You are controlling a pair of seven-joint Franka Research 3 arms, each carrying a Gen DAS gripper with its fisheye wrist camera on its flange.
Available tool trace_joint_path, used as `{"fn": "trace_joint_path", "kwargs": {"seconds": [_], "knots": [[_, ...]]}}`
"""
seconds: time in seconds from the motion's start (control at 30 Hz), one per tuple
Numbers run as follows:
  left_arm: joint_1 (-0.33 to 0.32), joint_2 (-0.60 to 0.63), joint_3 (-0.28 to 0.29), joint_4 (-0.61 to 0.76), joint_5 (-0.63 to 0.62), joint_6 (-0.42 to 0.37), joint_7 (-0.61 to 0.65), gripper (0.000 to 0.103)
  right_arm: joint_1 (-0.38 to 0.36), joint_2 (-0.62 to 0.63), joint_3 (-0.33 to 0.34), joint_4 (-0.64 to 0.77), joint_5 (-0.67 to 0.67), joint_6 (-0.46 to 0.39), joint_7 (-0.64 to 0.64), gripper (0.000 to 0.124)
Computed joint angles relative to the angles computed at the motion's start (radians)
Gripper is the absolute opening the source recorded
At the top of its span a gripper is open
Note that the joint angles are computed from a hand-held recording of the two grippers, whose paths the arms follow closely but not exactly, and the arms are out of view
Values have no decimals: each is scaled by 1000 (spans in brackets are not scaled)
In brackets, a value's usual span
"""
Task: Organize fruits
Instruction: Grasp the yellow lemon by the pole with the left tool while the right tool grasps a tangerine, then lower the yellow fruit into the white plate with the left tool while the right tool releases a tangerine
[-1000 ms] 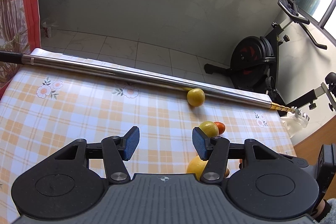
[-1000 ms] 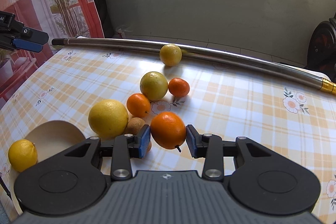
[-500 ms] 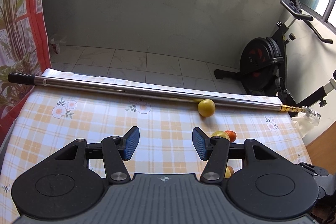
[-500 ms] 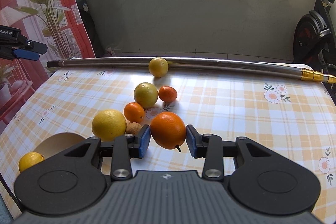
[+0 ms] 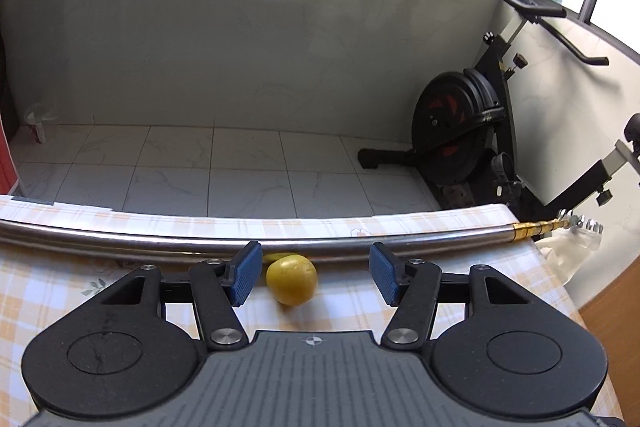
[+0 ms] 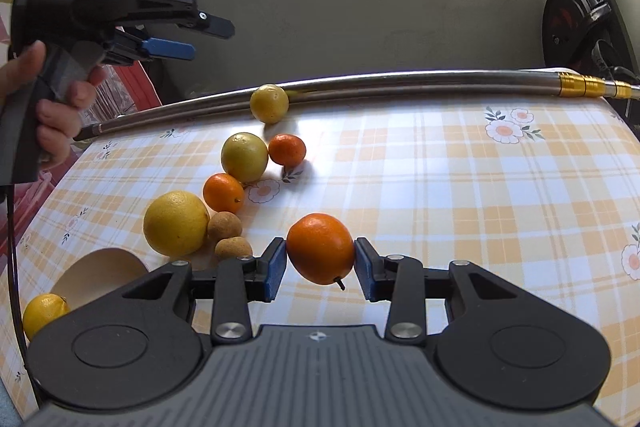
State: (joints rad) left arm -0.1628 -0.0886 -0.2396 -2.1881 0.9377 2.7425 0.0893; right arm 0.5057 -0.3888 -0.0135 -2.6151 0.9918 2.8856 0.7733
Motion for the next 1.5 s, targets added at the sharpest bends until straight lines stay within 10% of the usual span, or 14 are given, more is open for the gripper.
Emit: {"fn": "trace_joint_path", "kwargs": {"seconds": [0.37,0.83,1.5], "knots": [[-13,174,61,84,-234,20,112,60,-6,0,-18,-10,37,1,-21,40],[-21,163,85,35,-223,39,124,48,-30,-4,2,-20,26,-16,0,40],[-99,-473,30,-400,-547,29,486,48,79,-156,48,-97,-47,35,150,40]]}}
